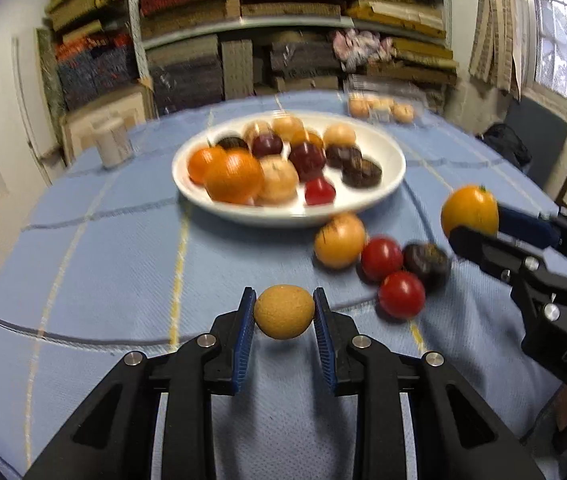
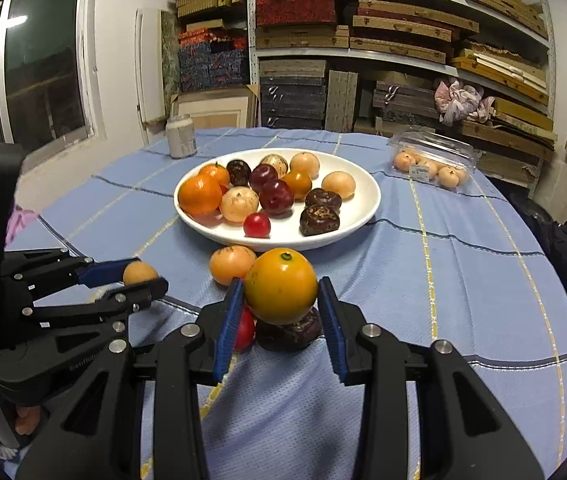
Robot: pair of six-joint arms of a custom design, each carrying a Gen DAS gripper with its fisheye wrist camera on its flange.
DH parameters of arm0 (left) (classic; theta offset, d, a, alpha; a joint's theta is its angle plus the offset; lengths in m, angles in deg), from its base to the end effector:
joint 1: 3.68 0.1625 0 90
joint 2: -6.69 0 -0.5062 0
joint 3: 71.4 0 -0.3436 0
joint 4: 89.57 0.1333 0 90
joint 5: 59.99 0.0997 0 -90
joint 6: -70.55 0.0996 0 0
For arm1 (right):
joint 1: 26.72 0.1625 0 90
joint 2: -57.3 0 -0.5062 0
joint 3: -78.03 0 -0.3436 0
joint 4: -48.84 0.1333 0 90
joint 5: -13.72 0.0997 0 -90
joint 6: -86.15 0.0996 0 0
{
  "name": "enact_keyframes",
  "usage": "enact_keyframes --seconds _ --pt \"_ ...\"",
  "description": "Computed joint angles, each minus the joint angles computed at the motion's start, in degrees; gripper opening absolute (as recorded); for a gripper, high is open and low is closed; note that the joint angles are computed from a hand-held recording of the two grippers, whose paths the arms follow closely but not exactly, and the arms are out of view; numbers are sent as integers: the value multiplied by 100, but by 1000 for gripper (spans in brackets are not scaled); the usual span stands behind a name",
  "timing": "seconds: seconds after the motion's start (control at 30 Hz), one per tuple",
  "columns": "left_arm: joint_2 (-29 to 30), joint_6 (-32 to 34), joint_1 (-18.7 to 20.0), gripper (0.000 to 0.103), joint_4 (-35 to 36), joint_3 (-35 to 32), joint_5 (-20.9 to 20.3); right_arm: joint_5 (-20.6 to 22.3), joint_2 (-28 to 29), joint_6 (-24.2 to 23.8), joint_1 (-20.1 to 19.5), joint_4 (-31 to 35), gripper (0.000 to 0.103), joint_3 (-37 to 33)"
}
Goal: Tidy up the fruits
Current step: 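Carry both fruits onto the plate and open both tools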
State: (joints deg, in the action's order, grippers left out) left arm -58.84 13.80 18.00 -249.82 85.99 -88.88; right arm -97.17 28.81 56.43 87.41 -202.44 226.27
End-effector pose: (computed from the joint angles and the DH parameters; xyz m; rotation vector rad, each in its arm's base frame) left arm -0.1727 -0.3059 0.1984 0.4612 2.1309 -0.9442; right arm 0.2572 -0.3349 0.1021 1.0112 -2.3908 0.9574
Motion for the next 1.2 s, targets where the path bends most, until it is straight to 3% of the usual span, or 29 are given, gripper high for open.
enact_keyframes --seconds 0.13,0.3,0.5,0.57,0.73,0.9,1.2 --pt "-200 -134 -115 29 263 -159 367 293 -321 296 -113 397 37 11" --pt "-218 451 172 29 346 -715 857 391 -990 558 -73 1536 37 -500" --pt "228 1903 629 29 -1093 -1237 1312 341 -1412 752 86 2680 37 -1582" --pt "507 2593 865 29 -1939 -1401 1300 335 -1382 816 62 2916 37 -1862" --pt "922 3311 1337 29 -2754 -1703 1097 196 -1053 909 -96 3586 37 -2526" --pt "1159 3754 1706 29 -3115 -1886 900 60 -748 873 -270 3846 37 -2802" --pt "1364 4196 2024 29 -3523 -2070 725 -15 -554 884 -482 4127 37 -3010"
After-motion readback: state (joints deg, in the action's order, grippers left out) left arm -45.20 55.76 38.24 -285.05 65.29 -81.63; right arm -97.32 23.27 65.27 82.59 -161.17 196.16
